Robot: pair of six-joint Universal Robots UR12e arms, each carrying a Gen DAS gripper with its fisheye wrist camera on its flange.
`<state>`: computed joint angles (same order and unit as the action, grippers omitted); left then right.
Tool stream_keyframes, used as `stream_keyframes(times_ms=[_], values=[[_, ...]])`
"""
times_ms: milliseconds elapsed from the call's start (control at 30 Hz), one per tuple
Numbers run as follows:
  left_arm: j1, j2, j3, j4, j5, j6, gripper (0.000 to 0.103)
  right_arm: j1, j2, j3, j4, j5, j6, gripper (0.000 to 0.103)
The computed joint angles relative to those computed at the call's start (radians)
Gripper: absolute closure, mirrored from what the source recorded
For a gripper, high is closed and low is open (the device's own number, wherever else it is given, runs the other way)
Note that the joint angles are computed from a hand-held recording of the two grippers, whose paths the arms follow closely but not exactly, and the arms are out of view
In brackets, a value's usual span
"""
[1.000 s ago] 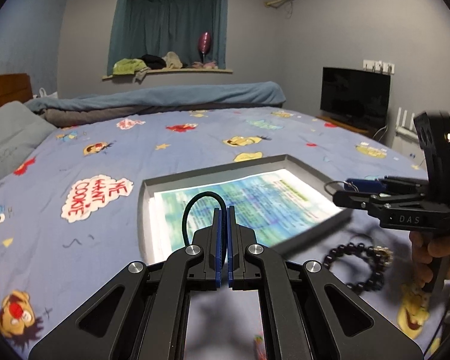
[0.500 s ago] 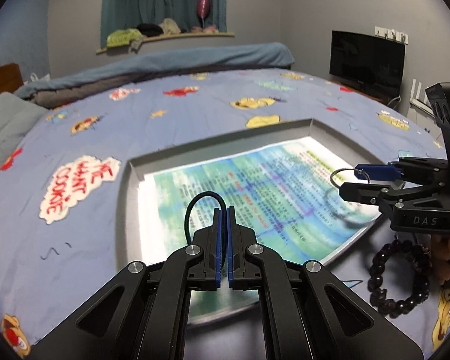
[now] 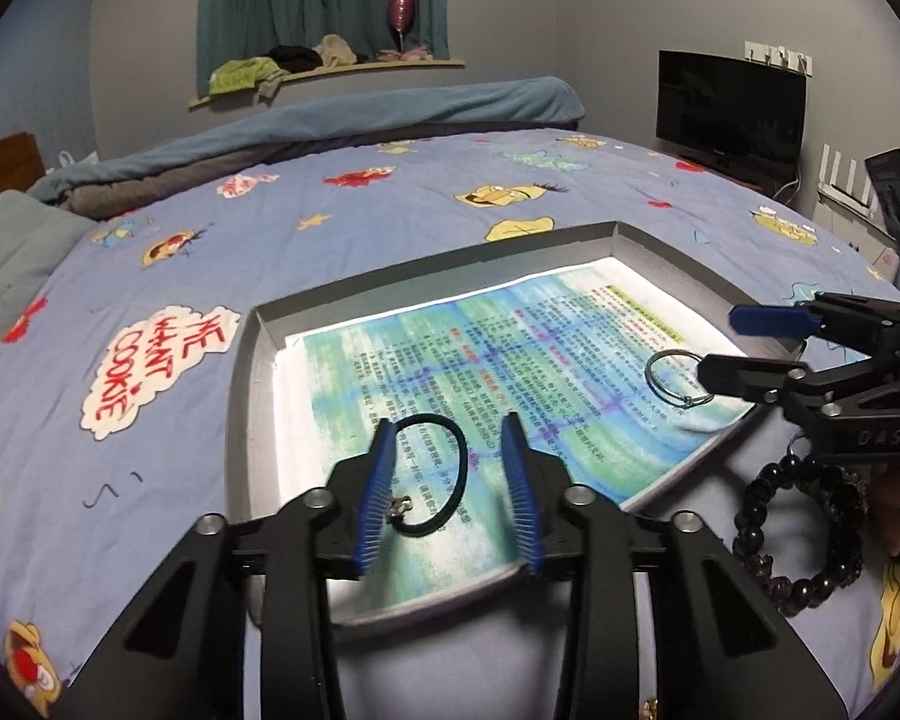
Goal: Organize jewelry
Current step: 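Carry both bracelets into the grey box and open both grippers, then grasp the pink string bracelet with the left gripper while the right grasps the black bead bracelet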
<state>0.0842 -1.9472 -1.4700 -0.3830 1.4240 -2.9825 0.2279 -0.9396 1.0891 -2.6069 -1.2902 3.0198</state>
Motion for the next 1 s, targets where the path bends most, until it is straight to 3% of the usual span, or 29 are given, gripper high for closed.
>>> stream_keyframes(times_ms=[133, 300, 467, 633, 767, 1000], values=[[0.0, 0.019, -0.028, 0.033, 0.01, -0.002, 0.036, -0.008, -0.023, 0.048, -0.084, 0.021, 0.018, 0.031], [0.003, 0.052, -0.072, 0.071, 0.004, -0.005, 0.034, -0.012, -0.055, 0.114, -0.165, 0.039, 0.028, 0.03], [0.023, 0.097, -0.129, 0.101, -0.052, -0.056, 0.034, -0.02, -0.094, 0.189, -0.245, 0.072, 0.045, 0.027], [0.036, 0.136, -0.182, 0.106, -0.1, -0.05, 0.034, -0.024, -0.118, 0.232, -0.274, 0.074, 0.053, 0.027], [0.046, 0.157, -0.214, 0.063, -0.155, -0.047, 0.034, -0.031, -0.136, 0.265, -0.271, 0.095, 0.078, 0.027], [0.042, 0.158, -0.214, -0.056, -0.213, 0.029, 0.067, -0.039, -0.171, 0.33, -0.292, 0.091, 0.089, 0.027]])
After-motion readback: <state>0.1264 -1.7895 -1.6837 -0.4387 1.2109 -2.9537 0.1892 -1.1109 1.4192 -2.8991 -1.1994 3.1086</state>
